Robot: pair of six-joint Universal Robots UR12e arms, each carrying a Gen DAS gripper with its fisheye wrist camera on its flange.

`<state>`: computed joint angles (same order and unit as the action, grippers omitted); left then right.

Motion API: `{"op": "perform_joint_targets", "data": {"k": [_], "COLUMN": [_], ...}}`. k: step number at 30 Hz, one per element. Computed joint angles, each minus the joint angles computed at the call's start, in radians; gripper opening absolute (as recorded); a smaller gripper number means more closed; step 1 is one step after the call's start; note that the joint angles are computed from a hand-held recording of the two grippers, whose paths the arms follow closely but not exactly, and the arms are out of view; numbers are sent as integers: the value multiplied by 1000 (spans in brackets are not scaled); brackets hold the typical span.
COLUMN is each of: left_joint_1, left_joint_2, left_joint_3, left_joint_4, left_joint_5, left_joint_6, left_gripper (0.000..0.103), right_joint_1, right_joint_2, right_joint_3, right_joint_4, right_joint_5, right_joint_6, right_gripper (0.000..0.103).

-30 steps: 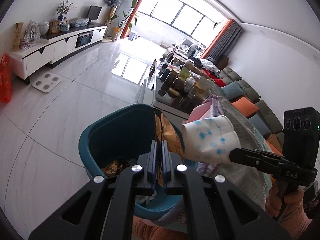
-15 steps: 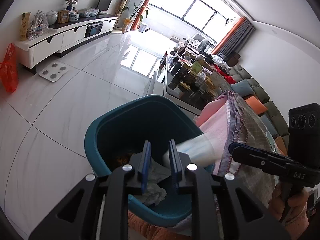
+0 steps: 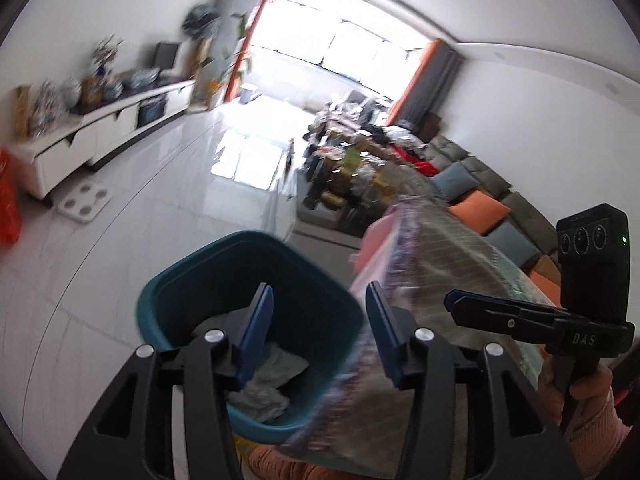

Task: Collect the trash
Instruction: 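Move both open tools back over the bed, then bring both open tools toward the orange peel on the bed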

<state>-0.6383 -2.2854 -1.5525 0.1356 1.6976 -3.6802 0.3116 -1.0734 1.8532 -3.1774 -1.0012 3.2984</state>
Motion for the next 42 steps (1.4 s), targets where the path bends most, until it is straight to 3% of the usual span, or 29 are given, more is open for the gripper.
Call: {"op": "perform_joint_targets", "data": {"k": [6, 12, 22, 31, 42], "left_joint_1": [-36, -65, -103, -125, -146], "left_joint_2": [-27, -76, -141, -188, -231], "left_joint_3": [61, 153, 276, 375, 468], "left_joint_4": [12, -27, -127, -217, -272], "left_joint_5": [-51, -144, -240, -264, -257], "left_joint_6": [104, 175, 248, 298, 321], "left_gripper": [56, 56, 56, 56, 56], "right_joint_1": [-33, -77, -131, -166, -188], "right_joint_2": [-68, -139, -204, -235, -239], "right_joint_3": [110, 234, 394, 467, 500], "right_joint_4": [-133, -252, -352, -401, -445], "right_joint_5": [-47, -123, -245, -333, -365], "right_joint_6": [26, 80, 192, 239, 251], "right_gripper": [42, 44, 44, 44, 44]}}
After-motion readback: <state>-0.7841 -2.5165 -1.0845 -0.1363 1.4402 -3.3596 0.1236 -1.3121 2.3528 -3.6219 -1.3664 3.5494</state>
